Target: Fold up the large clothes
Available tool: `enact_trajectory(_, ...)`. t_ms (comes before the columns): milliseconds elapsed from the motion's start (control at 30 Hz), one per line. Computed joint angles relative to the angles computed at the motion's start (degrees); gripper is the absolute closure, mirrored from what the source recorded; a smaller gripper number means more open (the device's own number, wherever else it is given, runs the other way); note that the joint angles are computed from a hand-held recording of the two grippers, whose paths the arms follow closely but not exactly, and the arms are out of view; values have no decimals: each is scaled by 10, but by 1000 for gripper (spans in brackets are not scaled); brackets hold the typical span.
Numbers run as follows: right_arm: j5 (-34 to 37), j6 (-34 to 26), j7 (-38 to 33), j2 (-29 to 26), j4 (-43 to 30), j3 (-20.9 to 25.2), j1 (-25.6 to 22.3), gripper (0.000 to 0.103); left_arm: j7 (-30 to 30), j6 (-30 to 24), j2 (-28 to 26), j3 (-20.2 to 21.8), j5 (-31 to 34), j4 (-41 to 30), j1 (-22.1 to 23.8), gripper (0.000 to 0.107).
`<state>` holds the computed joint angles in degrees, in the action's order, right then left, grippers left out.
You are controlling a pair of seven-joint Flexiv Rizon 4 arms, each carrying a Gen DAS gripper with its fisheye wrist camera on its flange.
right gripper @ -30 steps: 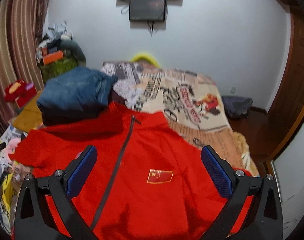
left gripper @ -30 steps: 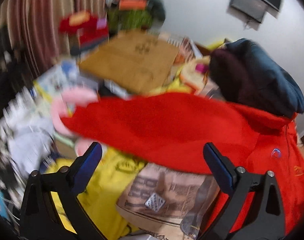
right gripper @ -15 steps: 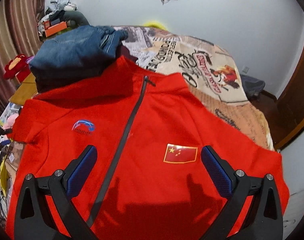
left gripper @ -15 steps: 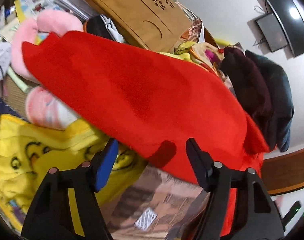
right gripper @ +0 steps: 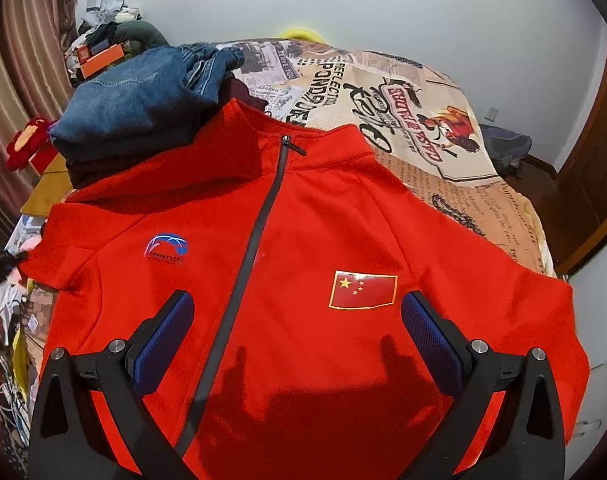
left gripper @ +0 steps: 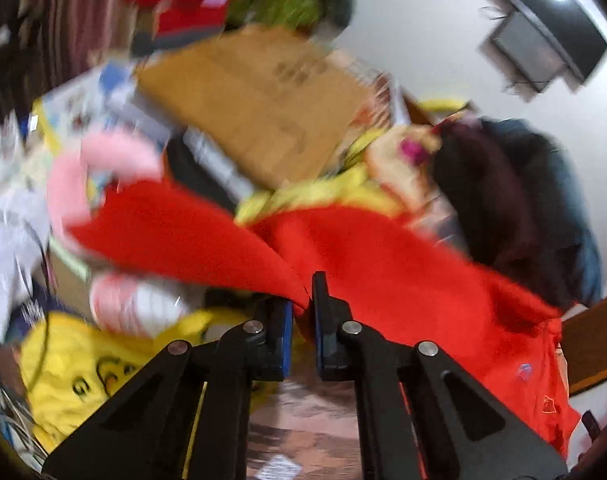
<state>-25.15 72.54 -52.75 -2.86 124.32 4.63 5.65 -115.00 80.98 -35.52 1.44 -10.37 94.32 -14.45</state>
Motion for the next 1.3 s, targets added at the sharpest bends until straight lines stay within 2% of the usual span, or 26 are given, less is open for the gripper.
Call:
enact_trajectory(167, 3, 13, -3, 14, 5, -1, -7, 0, 22, 6, 16, 24, 46, -68, -41, 101)
enact_trajectory(333, -11, 28, 0, 27, 13, -1, -16, 0, 84, 14, 13, -18, 60, -138, -54, 101)
enact_trajectory(467, -23, 41, 0, 38, 23, -2, -26, 0, 142, -4, -12, -49, 56, -202, -72, 101)
enact_trajectory(633, -11, 52, -16, 49, 31, -2, -37, 0, 203, -74, -71, -59, 58, -309, -116, 101)
enact_trajectory(733, 5, 51, -36, 55, 34, -2, -41, 0, 254, -136, -112, -82, 47, -366, -131, 101)
enact_trajectory(867, 13, 46, -54, 59, 37, -2, -47, 0, 292, -226, -158, -77, 52, -430, -168, 101)
enact_trajectory(1067, -2, 41, -60, 63, 52, -2, -57, 0, 313, -327, -208, -65, 66, -480, -213, 101)
enact_trajectory(1300, 0, 29, -77, 63, 60, 0, -57, 0, 307, -394, -217, -58, 77, -472, -227, 99)
